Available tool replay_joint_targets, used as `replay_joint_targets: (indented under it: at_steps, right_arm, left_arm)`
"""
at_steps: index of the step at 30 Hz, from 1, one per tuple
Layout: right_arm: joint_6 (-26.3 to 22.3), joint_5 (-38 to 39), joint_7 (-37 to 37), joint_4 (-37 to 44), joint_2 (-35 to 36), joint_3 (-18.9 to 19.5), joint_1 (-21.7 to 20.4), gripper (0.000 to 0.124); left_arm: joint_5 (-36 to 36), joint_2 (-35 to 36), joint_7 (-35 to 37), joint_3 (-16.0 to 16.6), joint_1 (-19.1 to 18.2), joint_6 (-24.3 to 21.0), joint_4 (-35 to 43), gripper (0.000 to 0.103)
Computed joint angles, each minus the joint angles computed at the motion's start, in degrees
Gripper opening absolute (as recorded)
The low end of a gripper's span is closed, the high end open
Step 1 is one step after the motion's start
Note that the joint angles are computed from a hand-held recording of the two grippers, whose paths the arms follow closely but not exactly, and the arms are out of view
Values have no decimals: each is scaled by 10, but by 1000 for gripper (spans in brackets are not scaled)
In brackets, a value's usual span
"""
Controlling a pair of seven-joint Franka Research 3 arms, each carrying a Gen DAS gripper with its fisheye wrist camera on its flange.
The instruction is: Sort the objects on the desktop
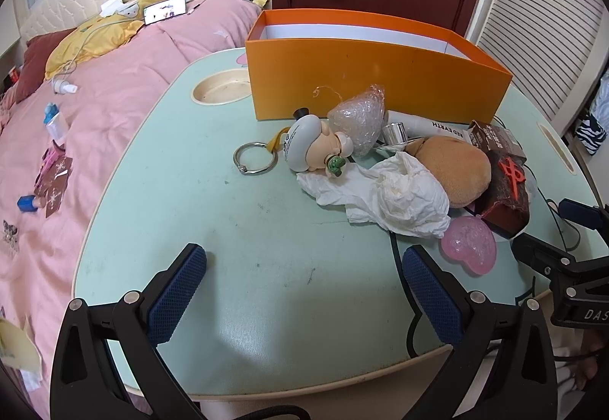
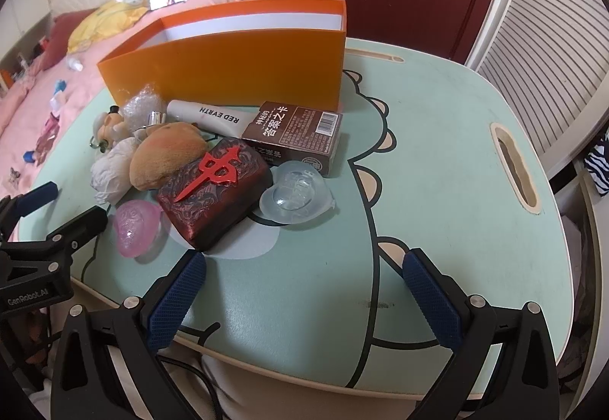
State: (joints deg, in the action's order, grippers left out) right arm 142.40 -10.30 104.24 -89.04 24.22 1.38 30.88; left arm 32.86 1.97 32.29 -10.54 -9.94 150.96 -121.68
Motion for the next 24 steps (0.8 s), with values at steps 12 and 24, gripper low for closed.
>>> replay_joint_targets:
  at_steps: [12, 24]
  right_arm:
    - [2, 21, -41, -4, -4, 7, -8, 103]
    - [113, 42, -87, -66, -21, 11, -16, 103]
  left_arm:
    - [27, -5, -12, 2, 2, 23, -12, 103]
    - [-114, -63, 67, 33, 24, 159, -76, 103]
